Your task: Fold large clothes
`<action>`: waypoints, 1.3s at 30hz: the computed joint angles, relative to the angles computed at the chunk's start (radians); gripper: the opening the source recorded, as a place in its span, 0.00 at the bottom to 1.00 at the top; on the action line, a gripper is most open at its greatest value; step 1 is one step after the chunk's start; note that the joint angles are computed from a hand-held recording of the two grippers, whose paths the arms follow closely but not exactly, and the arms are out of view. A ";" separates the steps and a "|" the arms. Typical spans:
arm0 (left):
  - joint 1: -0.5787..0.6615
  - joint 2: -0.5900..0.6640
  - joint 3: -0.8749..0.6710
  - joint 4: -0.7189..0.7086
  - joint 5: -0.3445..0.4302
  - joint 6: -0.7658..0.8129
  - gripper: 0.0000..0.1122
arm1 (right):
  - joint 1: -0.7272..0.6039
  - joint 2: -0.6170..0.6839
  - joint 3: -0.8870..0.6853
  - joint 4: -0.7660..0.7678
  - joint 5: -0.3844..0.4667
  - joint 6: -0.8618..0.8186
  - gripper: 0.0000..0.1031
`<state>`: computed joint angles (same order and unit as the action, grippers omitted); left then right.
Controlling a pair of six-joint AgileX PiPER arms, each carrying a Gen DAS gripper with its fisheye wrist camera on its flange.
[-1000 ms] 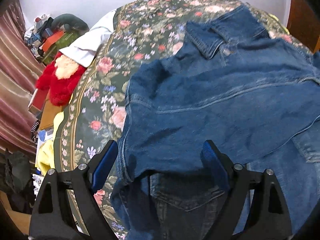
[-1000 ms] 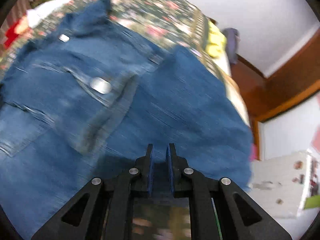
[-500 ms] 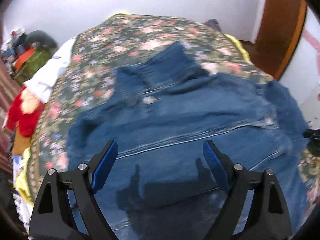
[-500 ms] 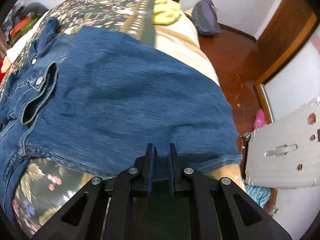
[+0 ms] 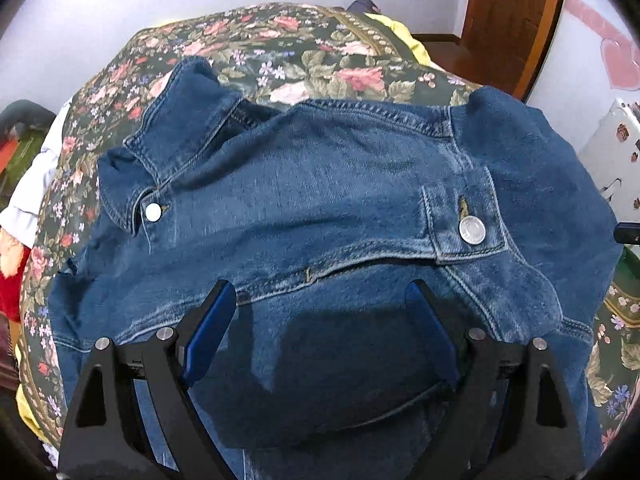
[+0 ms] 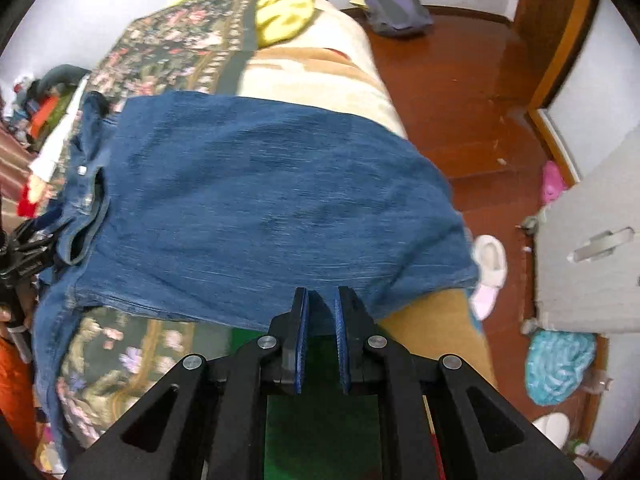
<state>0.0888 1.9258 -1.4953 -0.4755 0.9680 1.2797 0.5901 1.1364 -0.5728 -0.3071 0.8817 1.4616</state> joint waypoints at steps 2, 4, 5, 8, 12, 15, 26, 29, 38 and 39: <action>0.004 0.015 -0.022 0.000 0.024 -0.011 0.78 | 0.000 -0.003 0.015 0.001 0.019 -0.001 0.08; 0.009 0.030 -0.043 -0.001 0.050 -0.026 0.78 | -0.065 -0.046 0.065 0.045 -0.048 -0.044 0.08; 0.010 0.042 -0.061 0.001 0.069 -0.040 0.78 | -0.084 -0.055 0.078 0.060 -0.065 -0.057 0.08; 0.014 0.065 -0.096 0.004 0.105 -0.063 0.78 | -0.100 -0.060 0.088 0.069 -0.073 -0.077 0.08; 0.010 0.076 -0.115 0.006 0.125 -0.073 0.78 | -0.077 -0.043 0.073 0.061 -0.037 -0.072 0.08; 0.002 0.059 -0.091 0.000 0.096 -0.052 0.78 | -0.042 -0.011 0.042 0.049 0.025 -0.050 0.08; 0.055 0.030 -0.080 -0.049 0.086 0.005 0.78 | -0.042 -0.265 0.149 0.076 0.019 0.202 0.09; 0.081 0.028 -0.092 -0.068 0.083 0.014 0.78 | -0.085 -0.327 0.165 0.063 -0.032 0.246 0.09; 0.121 0.056 -0.130 -0.066 0.100 0.008 0.78 | -0.398 -0.218 0.328 0.361 -0.447 0.002 0.09; 0.123 0.056 -0.127 -0.065 0.094 0.014 0.78 | -0.407 -0.225 0.337 0.374 -0.458 -0.008 0.09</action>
<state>0.2120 1.9813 -1.6222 -0.5405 1.0622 1.2940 0.1832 0.9114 -0.2361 0.0669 0.4235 1.4536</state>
